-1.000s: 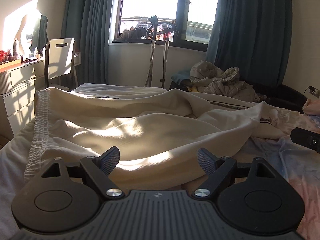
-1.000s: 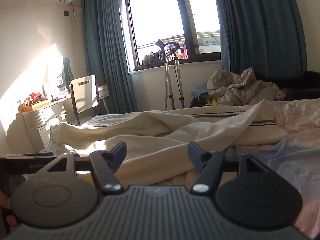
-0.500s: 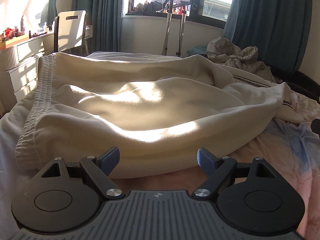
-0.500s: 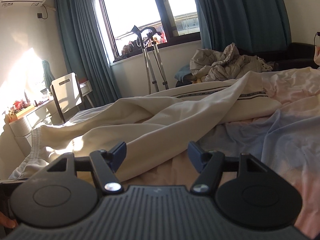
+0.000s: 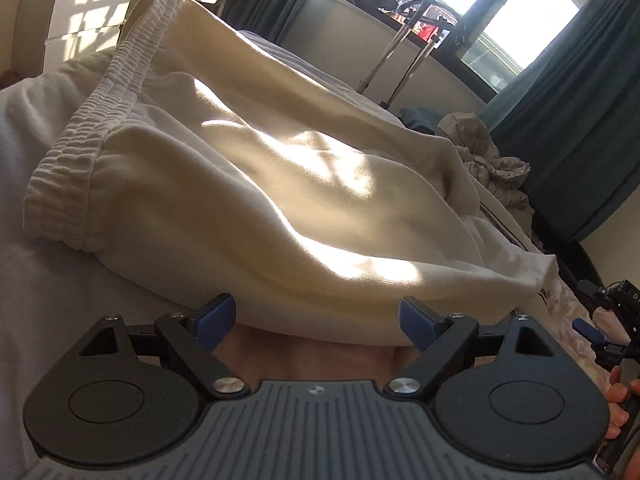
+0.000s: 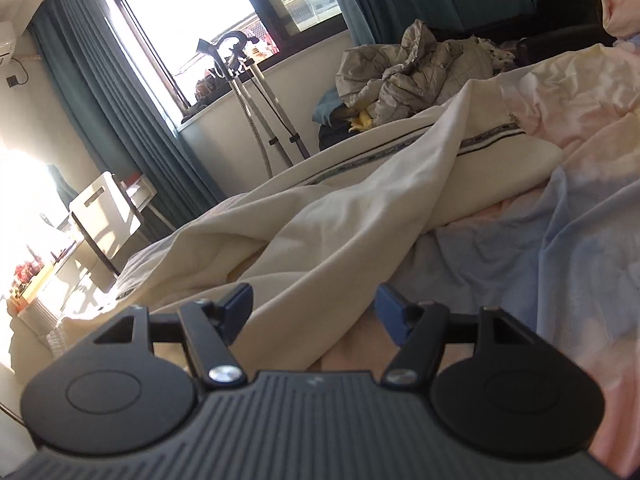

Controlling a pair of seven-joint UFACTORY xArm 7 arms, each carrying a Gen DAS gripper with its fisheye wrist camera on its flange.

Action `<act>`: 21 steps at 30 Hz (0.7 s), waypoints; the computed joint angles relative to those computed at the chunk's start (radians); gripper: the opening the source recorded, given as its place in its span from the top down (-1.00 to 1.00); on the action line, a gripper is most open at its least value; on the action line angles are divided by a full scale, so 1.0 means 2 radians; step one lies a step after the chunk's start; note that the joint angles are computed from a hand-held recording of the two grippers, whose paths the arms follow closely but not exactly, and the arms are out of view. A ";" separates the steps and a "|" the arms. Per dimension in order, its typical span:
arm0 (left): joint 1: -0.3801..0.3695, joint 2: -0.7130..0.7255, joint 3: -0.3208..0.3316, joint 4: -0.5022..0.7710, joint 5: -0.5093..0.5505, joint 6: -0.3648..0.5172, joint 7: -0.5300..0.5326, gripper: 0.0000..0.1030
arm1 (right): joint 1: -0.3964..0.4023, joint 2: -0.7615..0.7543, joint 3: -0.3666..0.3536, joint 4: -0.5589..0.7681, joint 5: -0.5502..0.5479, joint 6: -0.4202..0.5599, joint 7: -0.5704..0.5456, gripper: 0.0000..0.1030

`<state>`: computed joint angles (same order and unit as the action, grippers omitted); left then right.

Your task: Fold clothes

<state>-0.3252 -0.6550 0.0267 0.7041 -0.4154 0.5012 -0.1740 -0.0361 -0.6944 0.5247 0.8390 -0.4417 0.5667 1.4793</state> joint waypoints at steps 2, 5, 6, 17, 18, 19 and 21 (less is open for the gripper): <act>-0.010 0.008 0.019 -0.002 -0.033 -0.005 -0.012 -0.77 | -0.033 0.034 -0.014 0.021 -0.027 -0.010 -0.023 -0.34; -0.022 0.012 0.038 -0.011 -0.069 -0.021 -0.007 -0.77 | -0.081 0.101 -0.026 0.063 -0.078 -0.010 -0.033 -0.38; -0.026 0.012 0.043 -0.015 -0.081 -0.028 -0.006 -0.77 | -0.093 0.126 -0.032 0.076 -0.096 -0.015 -0.026 -0.38; -0.064 0.050 0.072 -0.012 -0.170 -0.104 0.016 -0.74 | -0.128 0.317 -0.106 0.165 -0.212 -0.034 0.102 -0.09; -0.070 0.054 0.077 -0.010 -0.181 -0.111 0.022 -0.74 | -0.123 0.324 -0.113 0.168 -0.210 -0.029 0.098 0.24; -0.076 0.058 0.082 -0.007 -0.191 -0.117 0.027 -0.73 | -0.119 0.324 -0.121 0.163 -0.208 -0.034 0.101 0.45; -0.071 0.064 0.083 -0.004 -0.196 -0.116 0.026 -0.56 | -0.111 0.311 -0.135 0.146 -0.226 -0.054 0.122 0.83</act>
